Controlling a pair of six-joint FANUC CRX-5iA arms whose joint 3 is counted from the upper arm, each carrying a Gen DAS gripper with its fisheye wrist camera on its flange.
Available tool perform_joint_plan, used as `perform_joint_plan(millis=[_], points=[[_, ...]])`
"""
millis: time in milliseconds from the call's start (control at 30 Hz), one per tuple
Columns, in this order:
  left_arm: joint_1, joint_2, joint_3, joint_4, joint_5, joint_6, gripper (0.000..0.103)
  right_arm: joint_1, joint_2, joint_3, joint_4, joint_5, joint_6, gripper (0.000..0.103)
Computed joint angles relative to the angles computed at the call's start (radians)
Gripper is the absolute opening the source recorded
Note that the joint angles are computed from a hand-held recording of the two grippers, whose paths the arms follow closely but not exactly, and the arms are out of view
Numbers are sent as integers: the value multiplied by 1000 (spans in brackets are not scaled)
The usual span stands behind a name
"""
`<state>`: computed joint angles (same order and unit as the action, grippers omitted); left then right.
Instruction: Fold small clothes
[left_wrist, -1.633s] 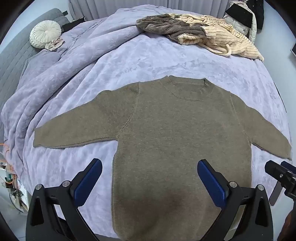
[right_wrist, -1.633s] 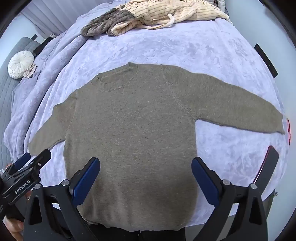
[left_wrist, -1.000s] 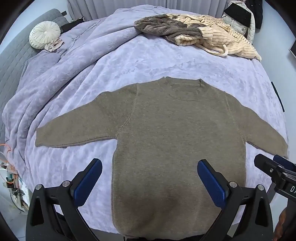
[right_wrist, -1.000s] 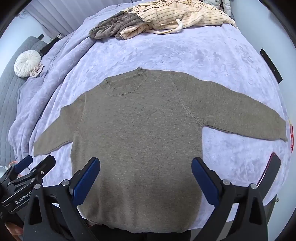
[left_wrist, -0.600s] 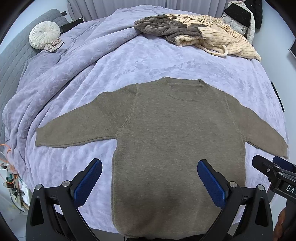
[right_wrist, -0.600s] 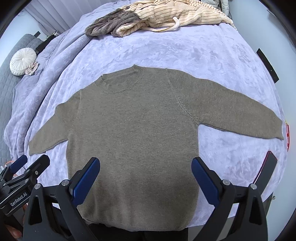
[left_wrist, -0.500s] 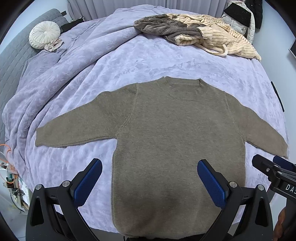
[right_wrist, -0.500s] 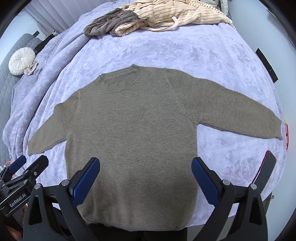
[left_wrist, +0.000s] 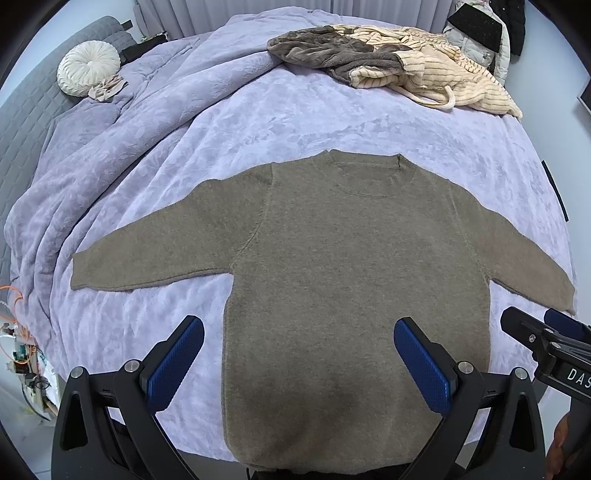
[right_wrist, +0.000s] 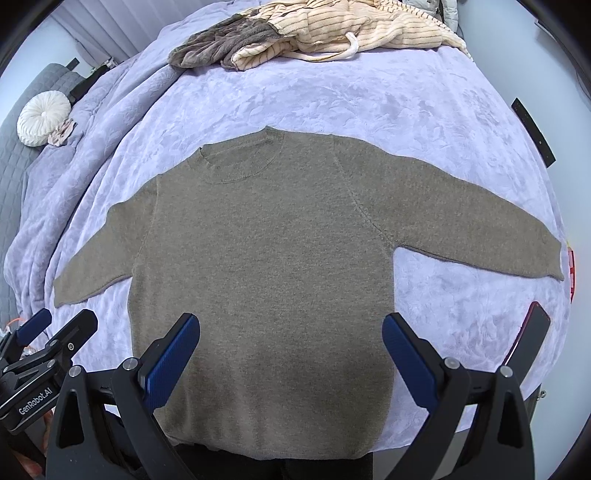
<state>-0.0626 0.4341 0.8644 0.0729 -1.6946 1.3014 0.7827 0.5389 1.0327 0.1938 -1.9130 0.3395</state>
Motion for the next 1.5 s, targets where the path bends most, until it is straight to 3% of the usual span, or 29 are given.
perform_joint_plan(millis=[933,1200,1500], points=[[11,-6,-13,8,-1,-12,103,7,0,-8,16,-12,20,100],[11,-3,-8,7,-7,-3,103,9,43,63,21,-56,29,100],[16,4,-2,8,-18,5,103,12,41,56,16,-61,31,100]])
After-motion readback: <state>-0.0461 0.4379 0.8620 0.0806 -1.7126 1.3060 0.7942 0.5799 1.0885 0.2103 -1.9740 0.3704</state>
